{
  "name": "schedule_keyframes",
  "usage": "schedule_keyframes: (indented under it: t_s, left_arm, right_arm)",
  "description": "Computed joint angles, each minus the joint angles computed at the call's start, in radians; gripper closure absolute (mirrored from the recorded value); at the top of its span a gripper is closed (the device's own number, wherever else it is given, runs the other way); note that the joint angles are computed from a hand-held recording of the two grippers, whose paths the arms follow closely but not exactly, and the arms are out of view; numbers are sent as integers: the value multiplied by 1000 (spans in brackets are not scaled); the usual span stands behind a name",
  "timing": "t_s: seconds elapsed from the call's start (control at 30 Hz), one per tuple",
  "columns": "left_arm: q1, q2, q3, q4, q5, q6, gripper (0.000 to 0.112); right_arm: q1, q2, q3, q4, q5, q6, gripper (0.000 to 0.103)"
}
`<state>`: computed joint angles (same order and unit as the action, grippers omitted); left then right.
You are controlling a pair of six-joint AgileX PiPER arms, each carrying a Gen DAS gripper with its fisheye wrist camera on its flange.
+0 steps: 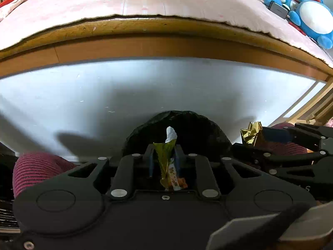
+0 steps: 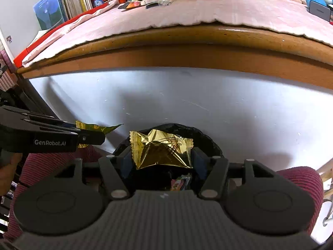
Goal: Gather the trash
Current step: 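Lower both tools into the black bin and open them to drop the foil, then grasp the clear plastic bag with the right tool while the left tool grasps a paper scrap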
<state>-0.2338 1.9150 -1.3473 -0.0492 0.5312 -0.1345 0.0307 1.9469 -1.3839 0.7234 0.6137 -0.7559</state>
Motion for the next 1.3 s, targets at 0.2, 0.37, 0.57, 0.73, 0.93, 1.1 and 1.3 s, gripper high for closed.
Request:
schedule_keyframes:
  t_s: [0.2, 0.37, 0.57, 0.73, 0.93, 1.1, 1.3]
  left_arm:
    - [-7, -4, 3, 22, 1, -23, 79]
    - [-11, -4, 0, 33, 2, -36, 74]
    - [-12, -9, -3, 49, 2, -53, 68]
    - [-14, -25, -8, 102, -5, -86, 64]
    - [-10, -68, -7, 205, -56, -159, 44]
    - [-5, -93, -32, 302, -97, -230, 34]
    - [11, -73, -124, 358, -116, -270, 30]
  right_arm:
    - [0, -1, 2, -1, -1, 3, 29]
    - [-4, 4, -5, -7, 10, 15, 24]
    - [-7, 3, -3, 4, 6, 16, 18]
    - [-21, -7, -8, 42, 3, -30, 17]
    - [-60, -8, -66, 140, 36, -124, 10]
    - [-102, 26, -183, 197, 94, -132, 9]
    - [-122, 85, -335, 247, 80, -151, 6]
